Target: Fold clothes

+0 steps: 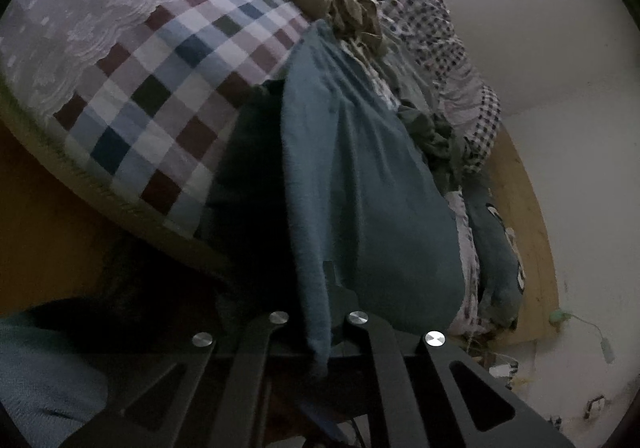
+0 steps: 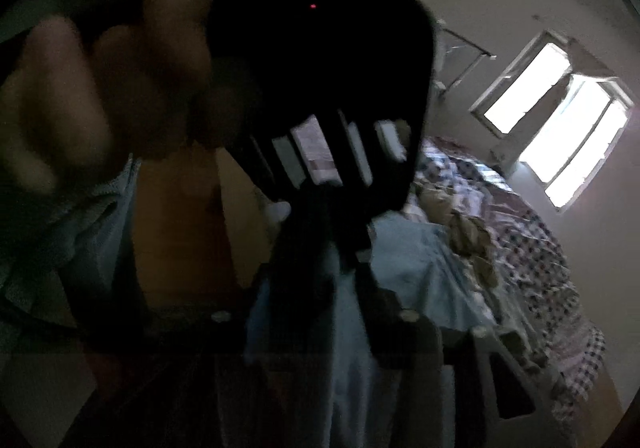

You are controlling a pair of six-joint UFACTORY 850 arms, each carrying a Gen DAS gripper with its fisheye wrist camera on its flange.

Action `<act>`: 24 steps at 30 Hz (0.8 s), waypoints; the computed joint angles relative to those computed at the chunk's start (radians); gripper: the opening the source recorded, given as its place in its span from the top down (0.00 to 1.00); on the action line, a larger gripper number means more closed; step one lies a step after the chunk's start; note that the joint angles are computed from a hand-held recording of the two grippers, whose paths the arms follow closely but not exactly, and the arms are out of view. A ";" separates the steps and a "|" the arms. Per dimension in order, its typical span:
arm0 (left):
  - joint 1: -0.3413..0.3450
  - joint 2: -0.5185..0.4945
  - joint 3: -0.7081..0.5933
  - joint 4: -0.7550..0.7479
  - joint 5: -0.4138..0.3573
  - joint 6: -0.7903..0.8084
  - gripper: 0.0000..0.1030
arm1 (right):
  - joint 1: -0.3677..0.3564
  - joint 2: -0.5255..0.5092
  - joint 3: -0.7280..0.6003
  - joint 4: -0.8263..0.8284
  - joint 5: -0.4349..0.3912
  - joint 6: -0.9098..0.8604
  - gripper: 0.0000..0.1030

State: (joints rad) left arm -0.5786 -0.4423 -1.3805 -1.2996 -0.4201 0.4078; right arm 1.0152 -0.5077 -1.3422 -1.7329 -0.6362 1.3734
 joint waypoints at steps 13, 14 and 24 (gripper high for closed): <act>0.003 -0.010 -0.131 -0.136 -0.081 0.061 1.00 | 0.037 0.029 0.078 0.133 -0.352 0.101 0.35; 0.002 -0.014 -0.146 -0.134 -0.083 0.056 1.00 | 0.035 0.032 0.091 0.130 -0.374 0.114 0.35; -0.011 -0.063 -0.276 -0.050 -0.116 -0.042 1.00 | -0.031 0.244 0.315 0.309 -0.093 0.025 0.31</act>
